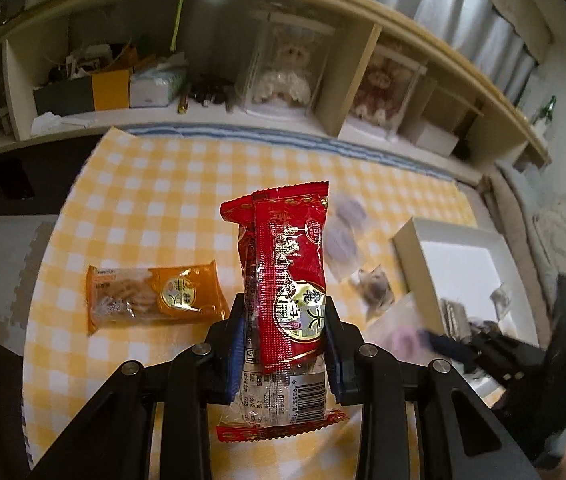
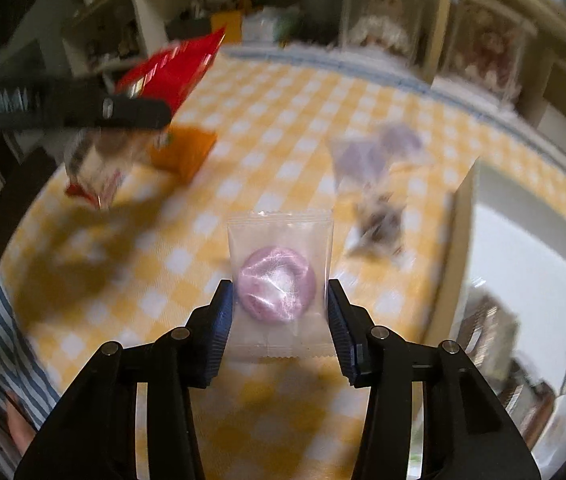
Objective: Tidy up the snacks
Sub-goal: 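Lift both held snacks and carry them over the white tray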
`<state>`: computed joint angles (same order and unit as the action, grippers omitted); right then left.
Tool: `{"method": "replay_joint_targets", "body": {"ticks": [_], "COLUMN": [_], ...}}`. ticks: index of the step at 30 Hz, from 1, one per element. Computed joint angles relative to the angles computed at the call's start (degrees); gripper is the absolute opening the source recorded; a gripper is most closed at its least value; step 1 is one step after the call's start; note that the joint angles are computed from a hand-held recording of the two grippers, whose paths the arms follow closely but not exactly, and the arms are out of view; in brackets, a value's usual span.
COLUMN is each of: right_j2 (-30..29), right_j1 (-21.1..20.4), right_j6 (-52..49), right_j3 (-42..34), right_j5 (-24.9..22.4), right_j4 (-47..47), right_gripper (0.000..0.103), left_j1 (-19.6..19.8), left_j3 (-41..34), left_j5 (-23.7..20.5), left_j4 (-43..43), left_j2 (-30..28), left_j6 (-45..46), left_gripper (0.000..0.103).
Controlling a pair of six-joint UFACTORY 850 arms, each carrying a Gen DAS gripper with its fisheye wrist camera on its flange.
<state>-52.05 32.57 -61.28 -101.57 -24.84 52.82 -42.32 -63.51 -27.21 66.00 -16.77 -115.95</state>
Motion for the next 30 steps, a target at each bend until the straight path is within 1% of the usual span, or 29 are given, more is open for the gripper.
{"method": "replay_joint_targets", "body": {"ticks": [5, 8, 11, 14, 17, 21, 24, 26, 30], "right_j2": [2.4, 3.8, 4.7, 5.9, 6.5, 6.4, 6.0, 6.1, 5.3], "right_j1": [-1.8, -3.2, -4.6, -6.2, -7.9, -10.3, -11.9, -12.9, -14.9], "right_j6": [-5.2, -7.7, -8.7, -9.6, -8.5, -4.6, -2.4, -2.1, 1.9], "right_j3": [0.6, 0.8, 0.7, 1.2, 1.2, 0.4, 0.0, 0.4, 0.5], "right_j5": [0.4, 0.4, 0.4, 0.6, 1.1, 1.9, 2.4, 2.3, 2.6], "right_j4": [8.2, 12.5, 14.7, 17.2, 17.7, 15.3, 13.3, 13.4, 10.0], "right_gripper": [0.047, 0.047, 0.047, 0.047, 0.047, 0.047, 0.047, 0.047, 0.047], "left_j1": [-1.8, -2.7, -3.5, -4.2, -4.7, -4.1, -3.9, -3.3, -2.7], "left_j3": [1.0, 0.4, -0.9, -3.1, -6.6, -11.9, -17.2, -20.6, -27.5], "left_j5": [-1.8, -3.2, -3.5, -3.2, -2.1, 1.2, 3.5, 5.0, 8.1], "left_j4": [4.3, 5.6, 7.4, 8.1, 7.8, 6.0, 4.5, 2.6, -3.8], "left_j2": [1.9, 2.3, 2.4, 1.3, -1.1, -5.3, -9.6, -12.4, -18.4], "left_j6": [-4.2, -4.3, -5.1, -4.4, -3.3, -0.1, 1.6, 3.5, 9.1], "left_gripper": [0.033, 0.033, 0.033, 0.033, 0.033, 0.033, 0.033, 0.033, 0.033]}}
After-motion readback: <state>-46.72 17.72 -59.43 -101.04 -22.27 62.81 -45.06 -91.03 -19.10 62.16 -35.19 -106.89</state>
